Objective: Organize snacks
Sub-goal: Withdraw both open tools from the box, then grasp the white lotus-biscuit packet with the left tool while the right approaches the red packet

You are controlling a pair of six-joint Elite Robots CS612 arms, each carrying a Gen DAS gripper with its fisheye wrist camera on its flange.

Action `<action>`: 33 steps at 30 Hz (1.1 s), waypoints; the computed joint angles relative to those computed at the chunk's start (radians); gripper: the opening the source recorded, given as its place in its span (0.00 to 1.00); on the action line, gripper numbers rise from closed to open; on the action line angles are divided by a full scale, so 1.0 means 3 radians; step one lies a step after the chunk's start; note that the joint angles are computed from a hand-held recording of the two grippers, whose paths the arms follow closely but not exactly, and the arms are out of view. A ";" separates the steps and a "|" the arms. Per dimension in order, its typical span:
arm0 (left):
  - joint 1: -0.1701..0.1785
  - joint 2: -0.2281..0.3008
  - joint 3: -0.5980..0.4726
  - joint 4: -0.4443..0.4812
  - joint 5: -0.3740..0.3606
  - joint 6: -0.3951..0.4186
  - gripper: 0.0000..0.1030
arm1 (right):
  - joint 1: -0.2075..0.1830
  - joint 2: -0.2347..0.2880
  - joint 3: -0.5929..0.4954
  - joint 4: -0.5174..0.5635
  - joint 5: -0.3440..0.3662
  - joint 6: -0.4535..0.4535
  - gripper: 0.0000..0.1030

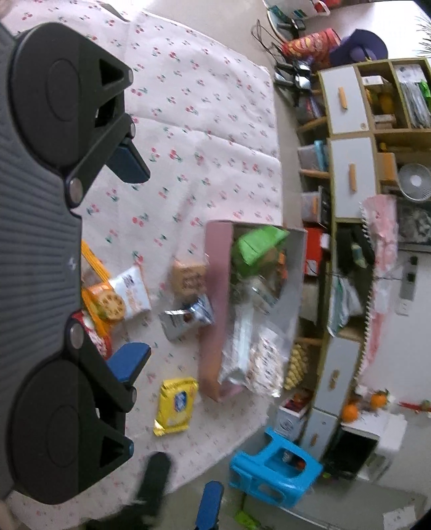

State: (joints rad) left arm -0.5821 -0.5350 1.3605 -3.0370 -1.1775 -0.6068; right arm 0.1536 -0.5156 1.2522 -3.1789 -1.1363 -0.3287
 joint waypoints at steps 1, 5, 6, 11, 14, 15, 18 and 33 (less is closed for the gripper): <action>0.0000 0.0006 -0.0009 0.0042 0.0013 -0.0011 1.00 | 0.0005 -0.0003 0.0020 0.0059 -0.0030 -0.0156 1.00; -0.0003 0.0032 -0.0045 0.0202 0.0092 -0.0073 0.99 | 0.0041 0.0013 0.0023 0.0269 -0.0159 -0.0622 1.00; -0.0002 0.0040 -0.0049 0.0198 0.0093 -0.0074 0.99 | 0.0047 0.0015 0.0018 0.0334 -0.0158 -0.0708 1.00; 0.0010 0.0073 -0.0070 0.0082 -0.0013 -0.0021 0.96 | 0.0064 0.0013 0.0023 0.0564 -0.0058 -0.0995 1.00; 0.0062 0.0052 -0.0121 0.0274 -0.0355 -0.0095 0.87 | 0.0076 -0.0001 0.0041 0.0676 -0.0028 -0.1193 1.00; 0.0088 0.0052 -0.0130 0.0289 -0.0511 -0.0142 0.83 | 0.0081 -0.0007 0.0050 0.0714 -0.0032 -0.1242 1.00; 0.0104 0.0059 -0.0145 0.0334 -0.0612 -0.0166 0.77 | 0.0092 -0.0008 0.0018 0.0893 -0.0042 -0.1362 1.00; 0.0203 0.0213 -0.0417 0.0527 -0.1156 -0.0440 0.48 | 0.0136 0.0052 -0.0169 0.1248 -0.0043 -0.1133 0.99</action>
